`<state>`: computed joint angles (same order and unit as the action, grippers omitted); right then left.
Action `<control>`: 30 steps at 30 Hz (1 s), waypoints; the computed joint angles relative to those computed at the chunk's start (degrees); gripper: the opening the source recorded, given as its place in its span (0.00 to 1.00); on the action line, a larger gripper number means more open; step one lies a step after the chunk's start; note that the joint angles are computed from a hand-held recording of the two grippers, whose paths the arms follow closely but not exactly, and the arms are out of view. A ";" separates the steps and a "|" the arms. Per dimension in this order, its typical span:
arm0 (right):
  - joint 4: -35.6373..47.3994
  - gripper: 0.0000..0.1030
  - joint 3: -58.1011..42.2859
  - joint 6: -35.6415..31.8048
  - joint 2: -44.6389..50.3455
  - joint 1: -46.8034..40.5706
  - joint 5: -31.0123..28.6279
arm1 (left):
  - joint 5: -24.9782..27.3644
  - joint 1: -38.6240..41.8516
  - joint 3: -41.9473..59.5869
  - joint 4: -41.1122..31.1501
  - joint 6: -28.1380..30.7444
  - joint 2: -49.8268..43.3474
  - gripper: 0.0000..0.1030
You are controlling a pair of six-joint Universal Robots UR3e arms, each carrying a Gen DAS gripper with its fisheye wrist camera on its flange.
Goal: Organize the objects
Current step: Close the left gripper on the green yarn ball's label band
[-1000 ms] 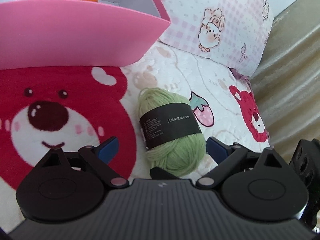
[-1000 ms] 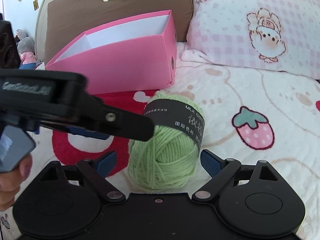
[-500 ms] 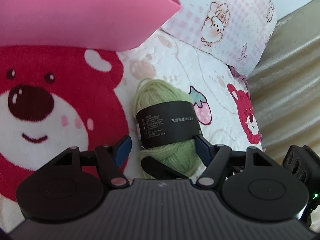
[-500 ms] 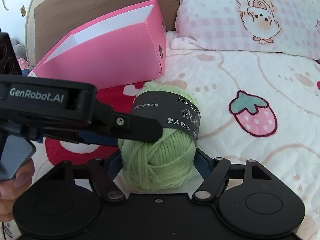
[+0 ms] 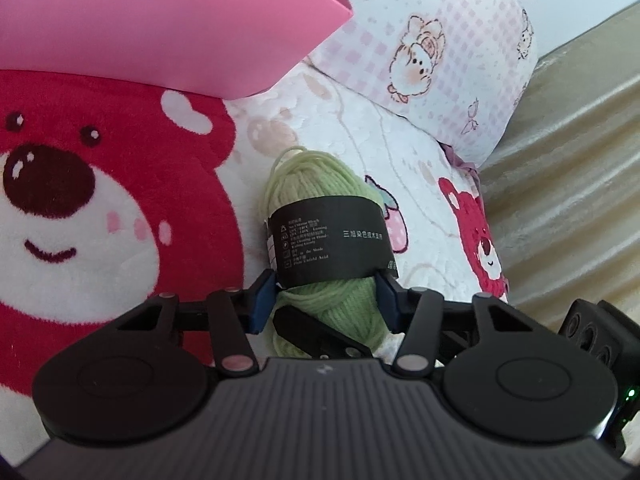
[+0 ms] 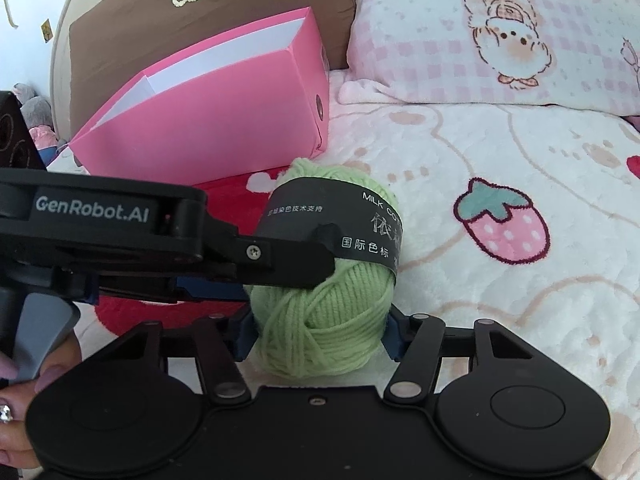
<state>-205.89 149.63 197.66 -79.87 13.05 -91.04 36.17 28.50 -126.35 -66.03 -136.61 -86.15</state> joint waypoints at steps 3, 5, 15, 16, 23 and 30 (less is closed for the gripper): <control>0.65 0.62 -0.58 -0.30 -0.20 1.99 -1.88 | 0.11 1.03 0.13 -3.56 2.02 1.61 0.49; 1.95 0.62 -0.83 -0.49 -0.97 2.87 -2.50 | 0.79 1.64 0.72 -6.44 3.11 2.75 0.49; 13.37 0.62 -1.71 2.55 -9.60 6.14 -2.76 | 3.34 5.67 0.20 -18.93 8.84 13.38 0.50; 14.13 0.62 -1.84 2.67 -10.03 6.47 -2.77 | 3.83 5.87 0.58 -20.01 8.72 14.00 0.50; 17.99 0.62 -1.95 2.23 -13.39 7.01 -0.28 | 7.39 7.39 3.14 -26.28 10.07 18.28 0.51; 22.44 0.62 -1.12 1.44 -17.63 5.85 4.55 | 11.29 8.24 4.99 -30.58 9.42 22.03 0.51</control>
<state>-183.45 148.51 199.10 -97.50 18.89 -86.49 47.46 36.74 -121.37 -96.61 -127.20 -64.12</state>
